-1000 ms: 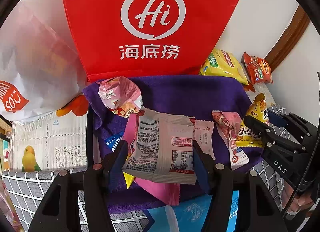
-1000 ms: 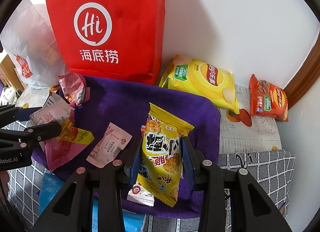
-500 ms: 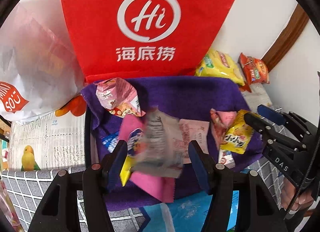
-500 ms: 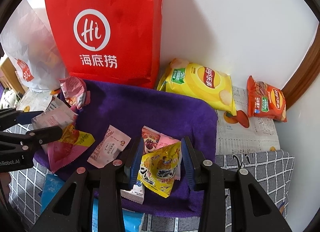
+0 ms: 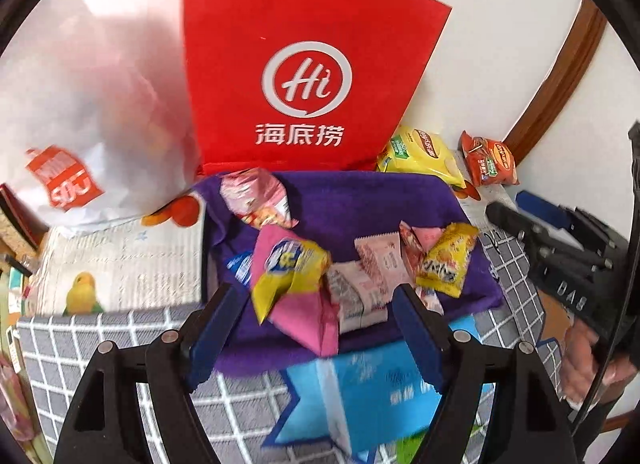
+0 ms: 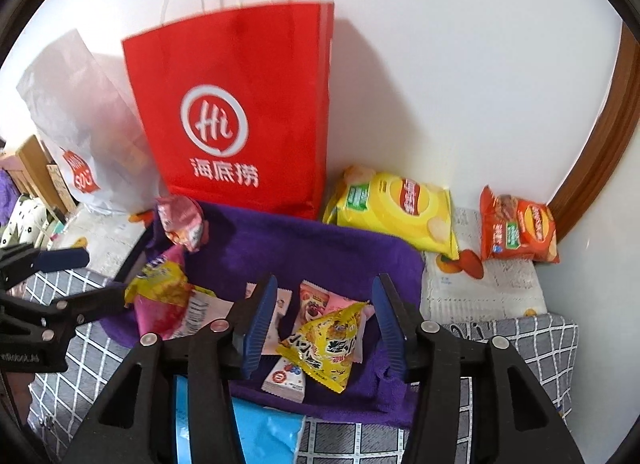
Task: Organize snacks
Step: 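Move both open grippers back to the green and red packets on the bed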
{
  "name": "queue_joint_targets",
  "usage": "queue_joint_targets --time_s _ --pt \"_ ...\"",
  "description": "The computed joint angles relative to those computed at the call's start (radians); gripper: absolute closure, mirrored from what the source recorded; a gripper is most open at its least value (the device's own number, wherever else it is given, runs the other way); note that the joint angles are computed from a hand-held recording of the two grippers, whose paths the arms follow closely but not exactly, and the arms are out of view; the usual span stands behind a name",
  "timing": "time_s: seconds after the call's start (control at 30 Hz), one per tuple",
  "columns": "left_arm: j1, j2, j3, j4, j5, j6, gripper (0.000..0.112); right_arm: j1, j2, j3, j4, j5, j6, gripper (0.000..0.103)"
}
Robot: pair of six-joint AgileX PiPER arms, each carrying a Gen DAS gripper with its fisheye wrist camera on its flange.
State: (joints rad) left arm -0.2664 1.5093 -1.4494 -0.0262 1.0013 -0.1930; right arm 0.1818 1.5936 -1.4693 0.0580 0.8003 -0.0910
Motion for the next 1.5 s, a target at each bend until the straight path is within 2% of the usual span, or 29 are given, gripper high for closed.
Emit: queue_joint_targets --time_s 0.13,0.27,0.4,0.53,0.67,0.77,0.87,0.97,1.07,1.17,1.3,1.5 --pt "-0.015 -0.113 0.093 0.062 0.004 -0.049 0.035 0.022 -0.074 0.040 0.000 -0.014 0.018 0.044" --pt "-0.028 -0.209 0.169 0.112 0.011 -0.107 0.035 0.058 -0.151 0.098 -0.036 -0.003 0.060 0.044" --pt "-0.019 -0.312 0.241 0.094 0.024 -0.104 0.035 0.098 -0.276 0.212 -0.089 -0.010 0.121 0.044" --pt "-0.043 -0.425 0.317 0.127 0.040 -0.151 0.035 0.072 -0.427 0.334 0.003 -0.024 0.088 0.044" --pt "-0.065 -0.528 0.392 0.150 0.052 -0.198 0.035 0.051 -0.544 0.411 0.020 -0.001 0.142 0.043" --pt "-0.183 -0.582 0.436 0.300 0.091 -0.349 0.035 0.020 -0.604 0.444 0.060 0.060 0.132 0.043" --pt "-0.294 -0.621 0.474 0.410 0.134 -0.456 0.035 0.034 -0.662 0.487 0.029 0.106 0.173 0.043" --pt "-0.287 -0.654 0.513 0.376 0.136 -0.438 0.035 0.028 -0.721 0.542 0.040 0.120 0.177 0.043" --pt "-0.280 -0.687 0.548 0.362 0.136 -0.438 0.035 0.117 -0.771 0.598 -0.081 0.119 0.315 0.043" --pt "-0.250 -0.729 0.580 0.329 0.130 -0.421 0.035 0.136 -0.795 0.641 -0.095 0.122 0.348 0.043" --pt "-0.179 -0.758 0.621 0.257 0.103 -0.355 0.035 0.150 -0.812 0.694 -0.078 0.112 0.364 0.044" --pt "-0.065 -0.768 0.674 0.149 0.065 -0.234 0.035 0.310 -0.778 0.760 -0.165 0.067 0.509 0.044"
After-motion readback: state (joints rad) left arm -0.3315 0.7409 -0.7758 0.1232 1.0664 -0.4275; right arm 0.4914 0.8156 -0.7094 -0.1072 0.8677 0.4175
